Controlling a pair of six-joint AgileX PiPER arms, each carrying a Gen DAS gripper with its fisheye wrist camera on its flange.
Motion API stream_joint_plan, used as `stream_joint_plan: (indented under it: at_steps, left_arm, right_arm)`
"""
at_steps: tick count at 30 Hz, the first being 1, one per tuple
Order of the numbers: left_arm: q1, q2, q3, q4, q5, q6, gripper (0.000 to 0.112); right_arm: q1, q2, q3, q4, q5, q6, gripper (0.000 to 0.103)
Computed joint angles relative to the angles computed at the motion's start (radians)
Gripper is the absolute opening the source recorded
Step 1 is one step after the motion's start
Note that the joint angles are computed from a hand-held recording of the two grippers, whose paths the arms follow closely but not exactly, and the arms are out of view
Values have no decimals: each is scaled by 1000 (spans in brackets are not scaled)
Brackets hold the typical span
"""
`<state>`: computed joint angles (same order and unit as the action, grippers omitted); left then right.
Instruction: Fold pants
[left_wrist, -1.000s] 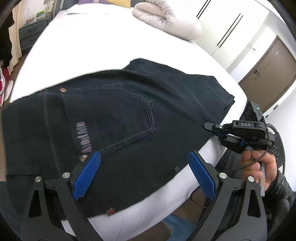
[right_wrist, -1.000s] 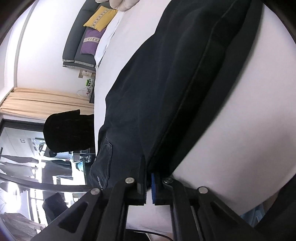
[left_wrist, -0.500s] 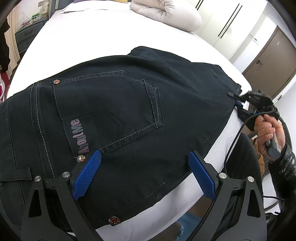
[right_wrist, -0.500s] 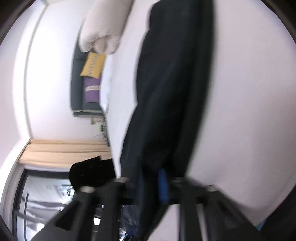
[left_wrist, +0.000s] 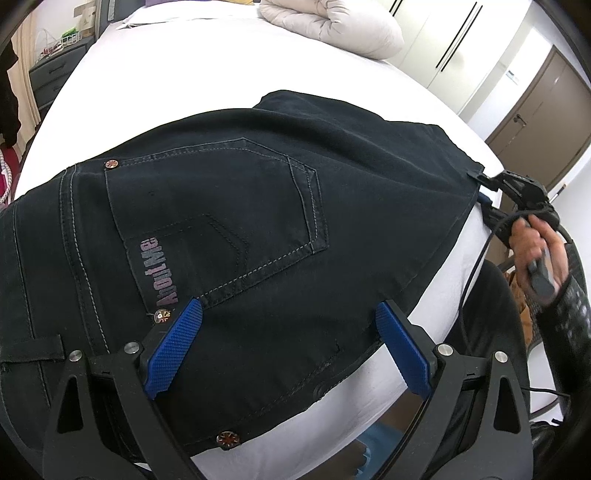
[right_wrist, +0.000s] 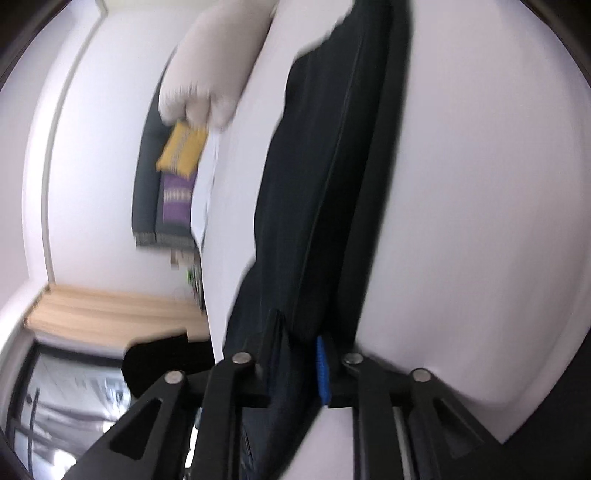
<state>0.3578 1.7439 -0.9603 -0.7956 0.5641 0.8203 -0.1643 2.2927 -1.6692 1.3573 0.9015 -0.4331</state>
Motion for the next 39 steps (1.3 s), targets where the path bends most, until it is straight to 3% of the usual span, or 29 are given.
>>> stream_joint_plan:
  at_steps: [1, 4, 11, 13, 17, 21, 28, 32, 36, 39]
  left_arm:
    - [-2, 1, 0, 3, -3, -3, 96]
    - [-4, -3, 1, 12, -3, -9, 96]
    - [-10, 1, -10, 38, -2, -30, 96]
    - [-11, 1, -10, 35, -3, -32, 96]
    - [-17, 1, -13, 50, -6, -44, 96]
    - [-30, 1, -18, 76, -12, -75, 97]
    - [-38, 1, -17, 91, -17, -84, 97]
    - [-38, 1, -13, 85, -25, -77, 98]
    - [-34, 3, -12, 77, -24, -66, 98]
    - [-31, 3, -11, 72, -23, -60, 98]
  right_arm:
    - [-15, 29, -43, -9, -11, 49, 11]
    - [-29, 61, -106, -69, -25, 140, 2]
    - [-13, 30, -82, -92, -83, 137, 4]
    - [-36, 59, -115, -84, -74, 128, 8]
    - [-64, 86, -171, -86, -149, 153, 14]
    - [-82, 184, -376, -256, -118, 363, 1]
    - [-71, 111, -265, -255, -215, 326, 2]
    - [-67, 188, -428, -373, -143, 402, 2]
    - [-84, 212, -467, -374, -172, 445, 1]
    - [-97, 254, -554, -422, -145, 507, 1]
